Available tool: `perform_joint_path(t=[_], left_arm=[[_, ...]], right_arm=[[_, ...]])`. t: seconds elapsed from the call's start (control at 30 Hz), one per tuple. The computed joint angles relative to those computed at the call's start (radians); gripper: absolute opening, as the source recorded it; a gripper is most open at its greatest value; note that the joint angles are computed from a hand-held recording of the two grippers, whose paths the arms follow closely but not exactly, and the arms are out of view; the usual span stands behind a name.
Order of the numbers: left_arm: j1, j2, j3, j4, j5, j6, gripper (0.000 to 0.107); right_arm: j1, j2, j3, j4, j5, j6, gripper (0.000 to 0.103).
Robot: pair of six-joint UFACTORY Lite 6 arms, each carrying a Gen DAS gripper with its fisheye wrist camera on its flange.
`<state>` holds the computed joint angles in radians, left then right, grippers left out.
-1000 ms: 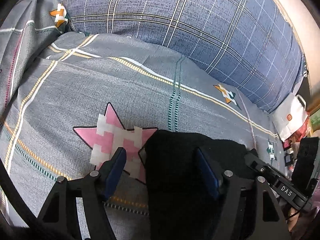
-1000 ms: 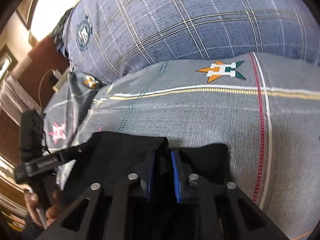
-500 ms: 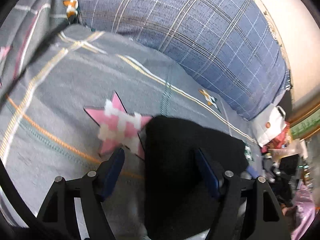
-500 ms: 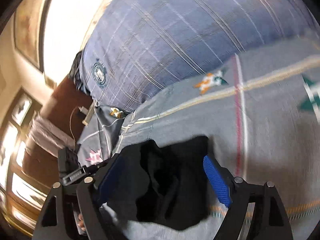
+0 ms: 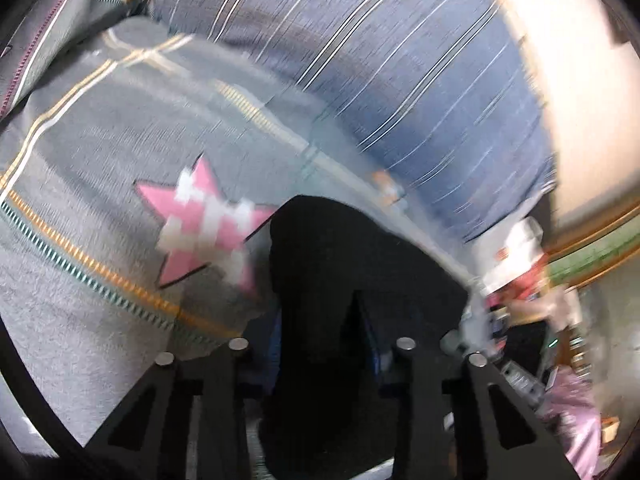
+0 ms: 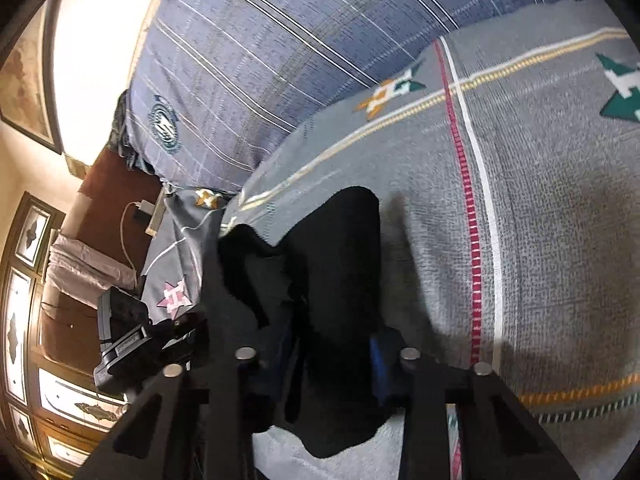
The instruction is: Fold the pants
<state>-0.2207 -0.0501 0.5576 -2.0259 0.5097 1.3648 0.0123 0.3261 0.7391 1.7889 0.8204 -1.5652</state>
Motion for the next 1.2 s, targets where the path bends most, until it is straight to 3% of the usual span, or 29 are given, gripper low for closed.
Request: perform_joint_path(t=[0.07, 0.2, 0.3, 0.37, 0.43, 0.5, 0.6, 0.7, 0.8, 0.9, 0.97, 1.2], left_arm=[[0.011, -0.02, 0.001, -0.05, 0.007, 0.061, 0.035], [-0.007, 0.123, 0.093, 0.063, -0.04, -0.069, 0.037], [0.005, 0.121, 0.088, 0.082, -0.045, -0.105, 0.051], [-0.016, 0.078, 0.077, 0.114, -0.125, -0.151, 0.061], [-0.016, 0.015, 0.034, 0.167, -0.134, -0.205, 0.061], [-0.012, -0.062, -0.041, 0.13, -0.107, -0.176, 0.062], [-0.053, -0.125, -0.106, 0.082, -0.116, -0.151, 0.062], [-0.106, -0.125, -0.126, 0.053, -0.132, -0.138, 0.062], [-0.191, -0.087, -0.088, 0.02, -0.259, -0.134, 0.062], [-0.248, -0.071, -0.058, -0.011, -0.363, -0.106, 0.055], [-0.28, -0.081, -0.051, -0.07, -0.447, -0.058, 0.051], [-0.245, -0.117, -0.103, -0.041, -0.384, -0.086, 0.05]], right_arm=[[0.002, -0.054, -0.046, 0.034, 0.007, -0.039, 0.028], [0.007, 0.013, -0.012, 0.058, -0.027, -0.037, 0.028], [-0.013, 0.105, 0.029, 0.071, 0.009, -0.014, 0.037], [-0.038, 0.124, 0.031, 0.055, 0.045, 0.011, 0.045], [-0.045, 0.062, -0.01, 0.042, 0.024, 0.016, 0.057], [-0.062, -0.038, -0.096, 0.065, 0.02, -0.018, 0.062], [-0.101, -0.106, -0.203, 0.077, 0.098, -0.053, 0.062], [-0.062, -0.13, -0.249, 0.118, 0.071, -0.078, 0.062], [-0.002, -0.169, -0.256, 0.15, -0.042, -0.092, 0.061], [0.068, -0.178, -0.24, 0.193, -0.168, -0.11, 0.042], [0.082, -0.212, -0.252, 0.216, -0.216, -0.132, 0.036], [0.094, -0.188, -0.249, 0.272, -0.206, -0.184, 0.034]])
